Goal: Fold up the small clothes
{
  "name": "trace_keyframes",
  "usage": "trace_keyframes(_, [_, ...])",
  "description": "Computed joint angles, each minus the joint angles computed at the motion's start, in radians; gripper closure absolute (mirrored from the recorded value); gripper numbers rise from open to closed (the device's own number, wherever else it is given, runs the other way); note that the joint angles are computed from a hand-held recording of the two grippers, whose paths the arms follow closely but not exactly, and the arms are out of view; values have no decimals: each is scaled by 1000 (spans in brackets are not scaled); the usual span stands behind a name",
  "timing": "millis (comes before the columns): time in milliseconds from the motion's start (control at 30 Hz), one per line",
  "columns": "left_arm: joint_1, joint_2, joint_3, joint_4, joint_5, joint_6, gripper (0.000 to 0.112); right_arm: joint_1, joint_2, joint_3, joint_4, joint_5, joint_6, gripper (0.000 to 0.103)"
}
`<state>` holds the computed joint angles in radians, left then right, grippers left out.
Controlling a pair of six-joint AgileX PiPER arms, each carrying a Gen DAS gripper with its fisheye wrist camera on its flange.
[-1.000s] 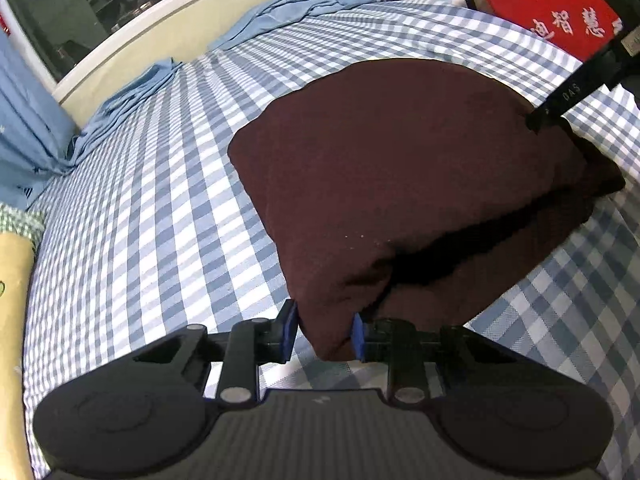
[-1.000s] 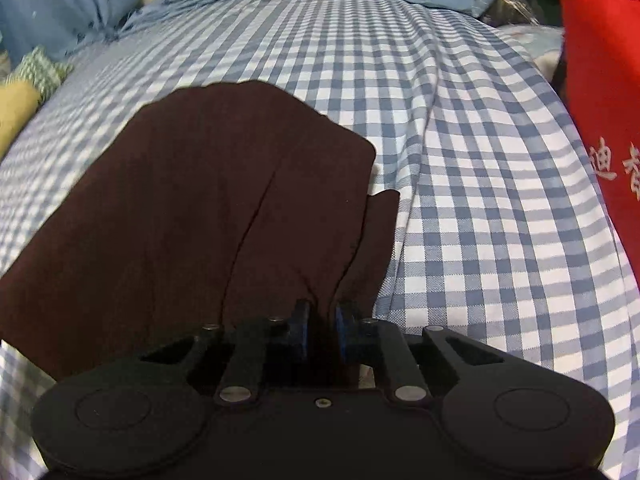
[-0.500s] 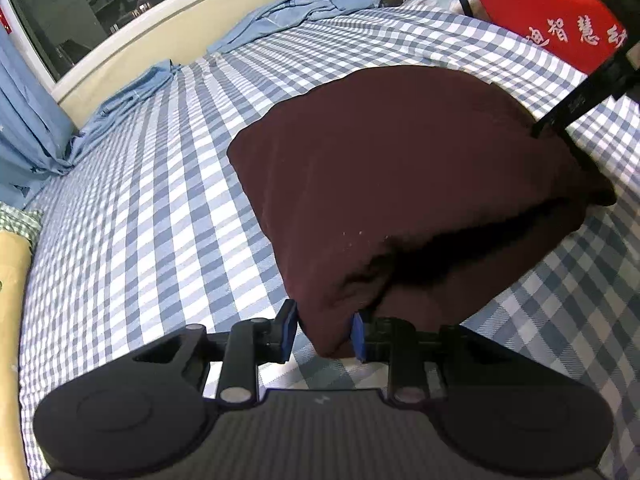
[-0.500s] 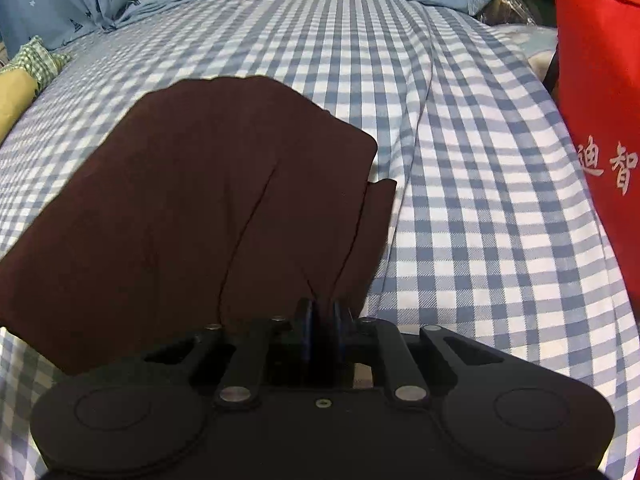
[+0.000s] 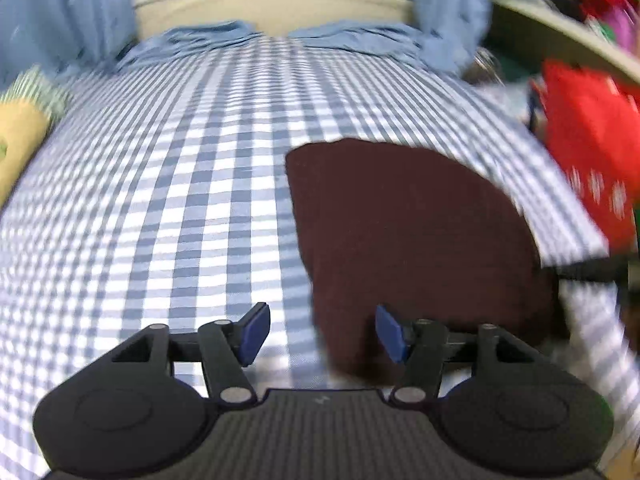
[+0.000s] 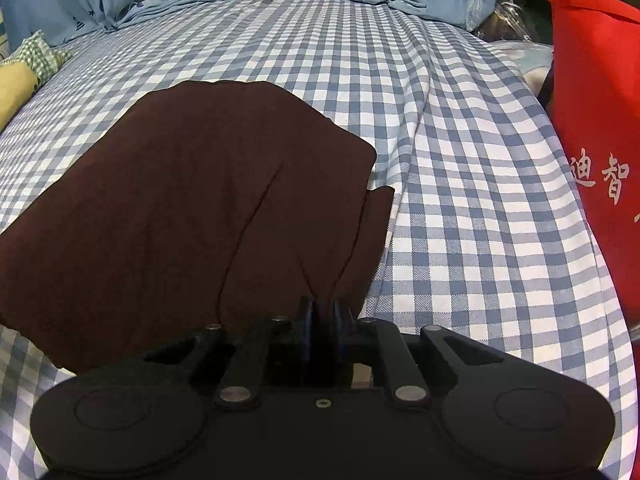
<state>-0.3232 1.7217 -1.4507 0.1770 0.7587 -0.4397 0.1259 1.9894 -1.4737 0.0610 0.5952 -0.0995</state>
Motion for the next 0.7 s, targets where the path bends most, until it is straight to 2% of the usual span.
trace_keyframes(33, [12,23,-33,-20,11,-12,49,-1,-5,7,3,-6,-2,95])
trace_keyframes(67, [23,47,-68,-45,23,-21,52,-2,-11,13,-4,-8,3,103])
trace_keyframes(133, [41,87,-121,-101,34,-4,54,-10,-24,26,-27,1,19,103])
trace_keyframes(233, [40,144,-180,-135,55,41,55,-50,-38,56,47,12,-15,103])
trace_keyframes(333, [22,190,-208,-140,72,59,55,-84,-64,94,143,-14,-63,103])
trace_keyframes(367, [17,194,-204,-142,68,57,55,-93,-75,105,178,-27,-89,100])
trace_keyframes(400, [15,202,-208,-144,73,54,55,-101,-86,117,212,-46,-109,86])
trace_keyframes(433, [11,211,-218,-141,85,49,55,-114,-93,125,269,-59,-139,80])
trace_keyframes(467, [8,220,-226,-139,98,49,55,-127,-96,127,320,-64,-158,77])
trace_keyframes(533, [4,232,-236,-135,121,54,55,-144,-86,112,384,-73,-163,76])
trace_keyframes(700, [-31,257,-228,-68,150,42,56,-146,-50,42,426,-38,-174,64])
